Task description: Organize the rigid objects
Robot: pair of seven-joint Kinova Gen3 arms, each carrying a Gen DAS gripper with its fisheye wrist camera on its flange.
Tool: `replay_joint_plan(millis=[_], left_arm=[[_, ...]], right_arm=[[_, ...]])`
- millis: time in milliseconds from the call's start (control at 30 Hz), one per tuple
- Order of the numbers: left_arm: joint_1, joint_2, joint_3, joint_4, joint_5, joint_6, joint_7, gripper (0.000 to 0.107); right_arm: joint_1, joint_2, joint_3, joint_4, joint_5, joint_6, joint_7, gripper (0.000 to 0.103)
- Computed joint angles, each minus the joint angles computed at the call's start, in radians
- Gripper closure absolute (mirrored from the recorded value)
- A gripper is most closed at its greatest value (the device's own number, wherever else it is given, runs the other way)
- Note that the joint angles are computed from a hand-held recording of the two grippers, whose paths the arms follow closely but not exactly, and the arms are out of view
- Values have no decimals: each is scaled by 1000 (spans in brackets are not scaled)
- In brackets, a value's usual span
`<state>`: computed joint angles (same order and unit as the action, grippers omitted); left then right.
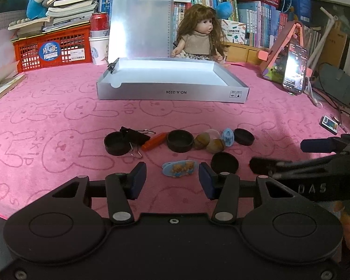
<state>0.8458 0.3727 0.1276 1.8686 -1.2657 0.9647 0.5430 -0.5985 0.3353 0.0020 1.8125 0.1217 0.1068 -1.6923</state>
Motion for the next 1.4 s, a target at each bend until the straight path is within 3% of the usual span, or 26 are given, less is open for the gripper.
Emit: replay_joint_plan(millis=[100, 200, 300, 367, 433, 500, 633, 833, 933, 1067, 1200, 1400], left_arm=[[-1, -3, 2, 0, 1, -1, -6, 61], [-1, 0, 4, -4, 5, -1, -18, 61], [-1, 1, 3, -7, 11, -6, -22, 62], [3, 5, -1, -11, 11, 3, -19, 62], [4, 13, -4, -20, 11, 9, -19, 62], [3, 20, -8, -29, 7, 8, -25, 62], [-4, 40, -12, -62, 31, 6, -71, 79], [21, 52, -31, -70, 23, 19, -75, 79], [29, 53, -34, -70, 19, 30, -71, 79], [34, 50, -32, -68, 11, 41, -66, 79], [33, 45, -28, -60, 8, 43, -59, 80], [30, 41, -23, -59, 11, 54, -57, 79]], right_arm=[[58, 4, -67, -27, -7, 66, 38, 0], [114, 9, -125, -29, -48, 81, 57, 7], [62, 3, -65, 3, -45, 30, 11, 15], [64, 0, -65, 13, -58, 12, 15, 21], [21, -3, -17, 21, -47, -3, -17, 34], [-15, -4, 24, 28, -41, -20, -49, 40], [1, -2, 3, 30, -50, -33, -47, 49], [-97, 0, 99, 46, -34, -60, -53, 69], [-90, -2, 92, 48, -38, -63, -45, 76], [-90, -3, 92, 51, -45, -66, -36, 78], [-100, -5, 105, 53, -50, -68, -34, 86], [-65, -9, 69, 58, -59, -79, -15, 89]])
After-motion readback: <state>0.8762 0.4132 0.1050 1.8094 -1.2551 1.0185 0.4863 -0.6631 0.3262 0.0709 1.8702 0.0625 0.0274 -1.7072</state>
